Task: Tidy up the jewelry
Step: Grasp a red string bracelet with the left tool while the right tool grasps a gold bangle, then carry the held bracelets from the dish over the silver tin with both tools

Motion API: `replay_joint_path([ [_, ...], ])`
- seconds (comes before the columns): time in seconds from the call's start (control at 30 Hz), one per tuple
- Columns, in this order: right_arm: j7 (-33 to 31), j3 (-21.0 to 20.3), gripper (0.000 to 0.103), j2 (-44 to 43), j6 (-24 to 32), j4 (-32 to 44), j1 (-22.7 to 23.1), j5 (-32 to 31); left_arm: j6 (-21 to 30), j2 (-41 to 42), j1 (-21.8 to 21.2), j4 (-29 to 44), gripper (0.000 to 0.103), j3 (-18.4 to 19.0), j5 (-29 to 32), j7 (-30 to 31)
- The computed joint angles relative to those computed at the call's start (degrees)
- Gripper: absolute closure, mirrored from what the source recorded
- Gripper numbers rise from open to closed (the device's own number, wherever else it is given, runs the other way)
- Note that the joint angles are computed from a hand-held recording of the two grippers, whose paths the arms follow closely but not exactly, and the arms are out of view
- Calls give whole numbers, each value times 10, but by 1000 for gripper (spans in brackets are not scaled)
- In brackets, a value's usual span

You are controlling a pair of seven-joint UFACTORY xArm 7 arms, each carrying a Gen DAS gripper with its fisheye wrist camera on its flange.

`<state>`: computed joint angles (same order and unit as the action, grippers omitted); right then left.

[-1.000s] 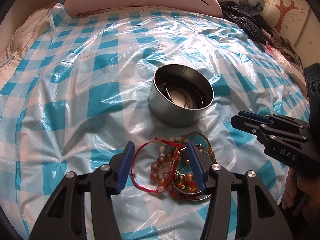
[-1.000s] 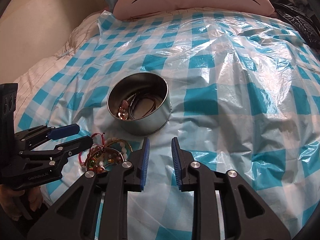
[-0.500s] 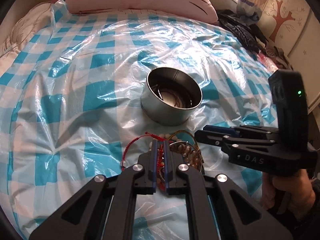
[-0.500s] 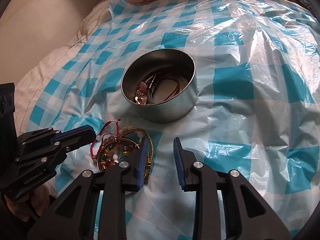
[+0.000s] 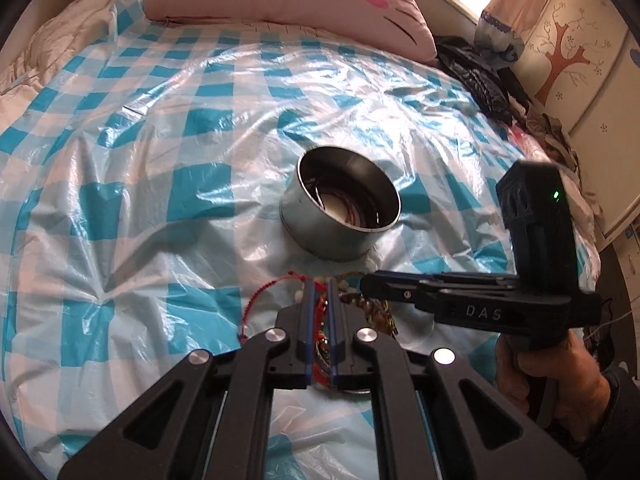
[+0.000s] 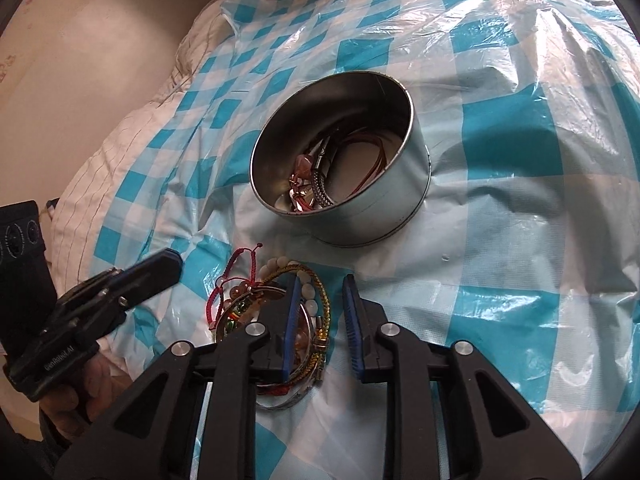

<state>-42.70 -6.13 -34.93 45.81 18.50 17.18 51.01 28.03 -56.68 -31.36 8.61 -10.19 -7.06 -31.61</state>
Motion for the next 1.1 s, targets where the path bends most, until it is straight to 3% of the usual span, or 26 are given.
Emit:
replay_joint_path([
  [0.2, 3, -5, 97, -24, 1, -9, -3, -1, 13, 62, 10, 29, 94, -21, 25, 9],
  [0.3, 2, -10, 97, -33, 1, -13, -4, 0, 18, 86, 22, 38, 40, -36, 40, 8],
  [0.33, 2, -10, 97, -33, -1, -13, -4, -1, 22, 88, 30, 42, 40, -48, 52, 2],
  [0.47, -1, -14, 97, -38, -2, -14, -3, 3, 7, 97, 19, 39, 40, -31, 51, 14],
  [0.5, -1, -15, 97, -40, -1, -14, -3, 3, 3, 101, 13, 38, 41, -26, 49, 21],
  [0.6, 7, -11, 97, -37, -2, -14, -5, -3, 8, 113, 3, 40, 80, -16, 38, 34],
  [0.67, 17, -7, 97, -27, -5, -11, -6, -7, 5, 101, -2, 34, 95, -6, 29, 40],
  [0.87, 3, -17, 97, 9, 11, 1, 3, 8, -6, 52, 10, 13, 98, -10, 18, 23],
  [1.1, -29, -23, 99, 0, 45, 2, -21, 40, -34, -15, 18, -17, 98, 5, 9, 2],
])
